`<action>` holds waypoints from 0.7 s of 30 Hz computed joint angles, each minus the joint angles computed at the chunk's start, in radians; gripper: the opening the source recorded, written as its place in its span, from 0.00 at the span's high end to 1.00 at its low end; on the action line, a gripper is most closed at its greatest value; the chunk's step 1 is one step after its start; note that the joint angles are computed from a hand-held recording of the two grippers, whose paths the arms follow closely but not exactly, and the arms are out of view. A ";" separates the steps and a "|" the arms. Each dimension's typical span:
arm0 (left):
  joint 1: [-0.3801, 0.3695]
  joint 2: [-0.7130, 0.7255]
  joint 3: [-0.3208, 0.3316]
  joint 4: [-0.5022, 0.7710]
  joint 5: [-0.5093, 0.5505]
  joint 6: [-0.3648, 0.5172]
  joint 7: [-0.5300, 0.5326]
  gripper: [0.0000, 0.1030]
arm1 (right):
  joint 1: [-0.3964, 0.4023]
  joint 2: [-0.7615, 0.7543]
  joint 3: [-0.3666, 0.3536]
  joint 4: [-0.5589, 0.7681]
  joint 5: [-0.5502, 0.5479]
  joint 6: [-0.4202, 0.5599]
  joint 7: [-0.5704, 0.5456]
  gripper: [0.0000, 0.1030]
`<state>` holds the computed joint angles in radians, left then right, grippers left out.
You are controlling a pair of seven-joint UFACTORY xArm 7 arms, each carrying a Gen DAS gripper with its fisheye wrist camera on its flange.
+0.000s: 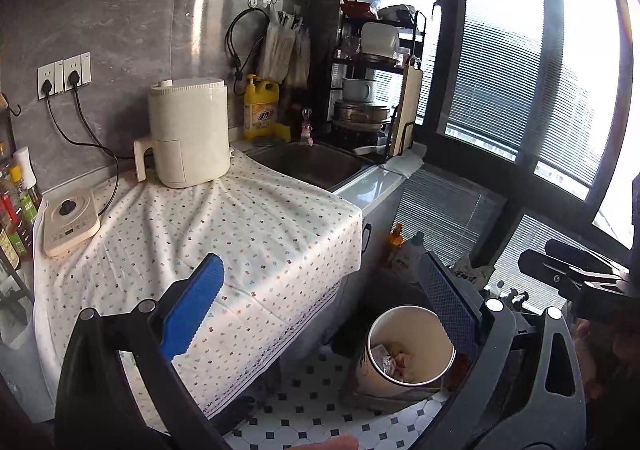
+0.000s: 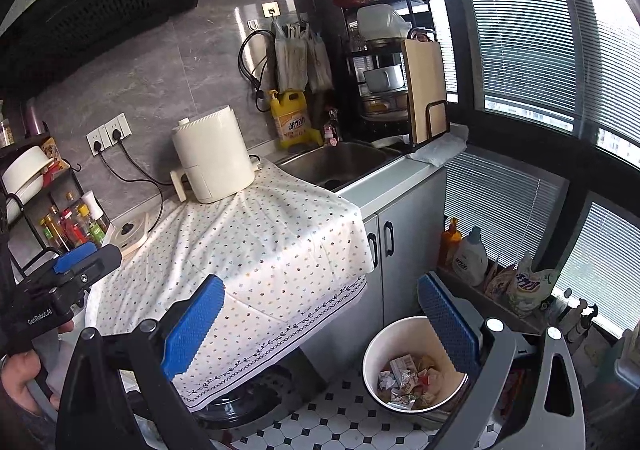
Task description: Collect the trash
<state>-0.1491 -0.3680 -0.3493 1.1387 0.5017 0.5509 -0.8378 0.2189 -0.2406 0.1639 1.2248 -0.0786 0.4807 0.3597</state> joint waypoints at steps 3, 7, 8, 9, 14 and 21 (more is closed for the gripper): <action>-0.004 0.013 -0.005 0.016 0.005 0.012 0.005 0.06 | 0.002 -0.003 -0.012 -0.012 0.022 -0.013 -0.009 0.08; -0.012 0.036 -0.008 0.038 0.015 0.025 -0.001 0.06 | -0.003 0.005 -0.013 -0.009 0.023 -0.022 -0.012 0.08; -0.014 0.042 -0.007 0.044 0.016 0.029 -0.005 0.06 | -0.003 0.009 -0.014 -0.006 0.026 -0.020 -0.015 0.08; -0.018 0.045 -0.006 0.046 0.018 0.028 -0.009 0.06 | -0.002 0.012 -0.018 -0.003 0.031 -0.019 -0.020 0.08; -0.028 0.058 0.004 0.051 0.031 0.034 -0.022 0.06 | -0.003 0.020 -0.014 0.001 0.030 -0.014 -0.024 0.08; -0.037 0.050 0.021 0.039 0.030 0.026 -0.029 0.06 | -0.003 0.033 -0.009 0.012 0.013 -0.005 -0.012 0.08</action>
